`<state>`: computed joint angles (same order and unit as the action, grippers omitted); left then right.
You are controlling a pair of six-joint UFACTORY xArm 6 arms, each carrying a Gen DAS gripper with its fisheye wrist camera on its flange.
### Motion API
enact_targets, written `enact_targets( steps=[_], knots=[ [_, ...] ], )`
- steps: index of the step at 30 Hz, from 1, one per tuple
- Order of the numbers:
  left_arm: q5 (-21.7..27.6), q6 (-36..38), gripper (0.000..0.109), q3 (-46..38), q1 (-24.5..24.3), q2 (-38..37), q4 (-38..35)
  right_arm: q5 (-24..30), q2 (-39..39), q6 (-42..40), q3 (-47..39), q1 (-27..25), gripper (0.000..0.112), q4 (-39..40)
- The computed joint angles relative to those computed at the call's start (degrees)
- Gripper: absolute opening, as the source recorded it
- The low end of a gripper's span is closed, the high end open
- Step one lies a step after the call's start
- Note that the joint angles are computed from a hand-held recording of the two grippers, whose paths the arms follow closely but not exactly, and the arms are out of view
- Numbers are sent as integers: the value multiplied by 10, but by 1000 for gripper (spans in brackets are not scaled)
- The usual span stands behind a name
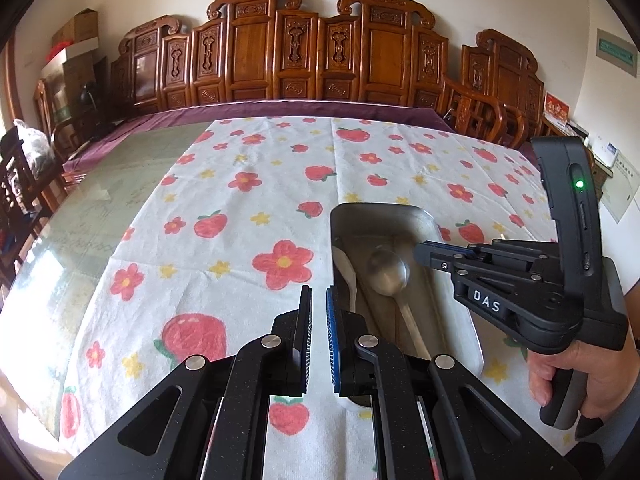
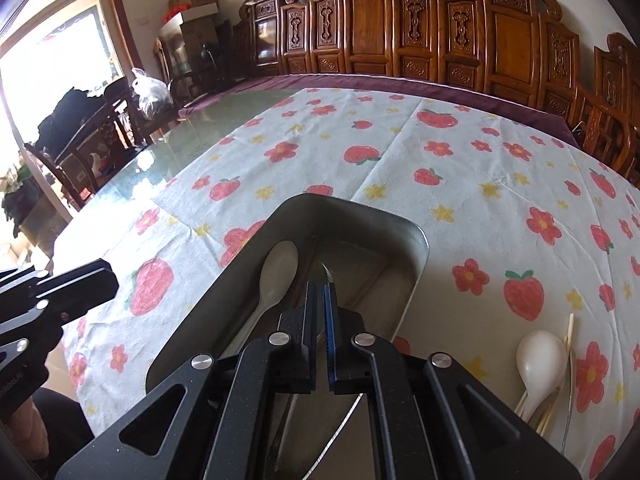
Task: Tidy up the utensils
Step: 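Lower the metal spoon into the metal tray and open the right gripper, then move the right gripper to another metal spoon in the pile and close on it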
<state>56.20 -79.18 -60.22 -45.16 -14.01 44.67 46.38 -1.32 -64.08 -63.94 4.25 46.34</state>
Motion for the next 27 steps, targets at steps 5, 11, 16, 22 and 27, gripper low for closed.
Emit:
enact_targets(
  steps=[5, 11, 16, 22, 27],
  knots=[
    [-2, -3, 19, -17, -9, 15, 10, 42, -19, -29, -7, -37, 6, 16],
    [-18, 4, 23, -46, -24, 44, 17, 86, -55, -79, 3, -126, 6, 41],
    [-32, 17, 32, -73, -39, 74, 20, 76, -49, -117, 6, -205, 13, 34],
    [-50, 23, 37, -100, -50, 106, 18, 41, -9, -136, 1, -251, 27, 20],
    [-73, 30, 37, -114, -54, 131, 4, 2, 4, -166, 21, -253, 42, 33]
  ],
)
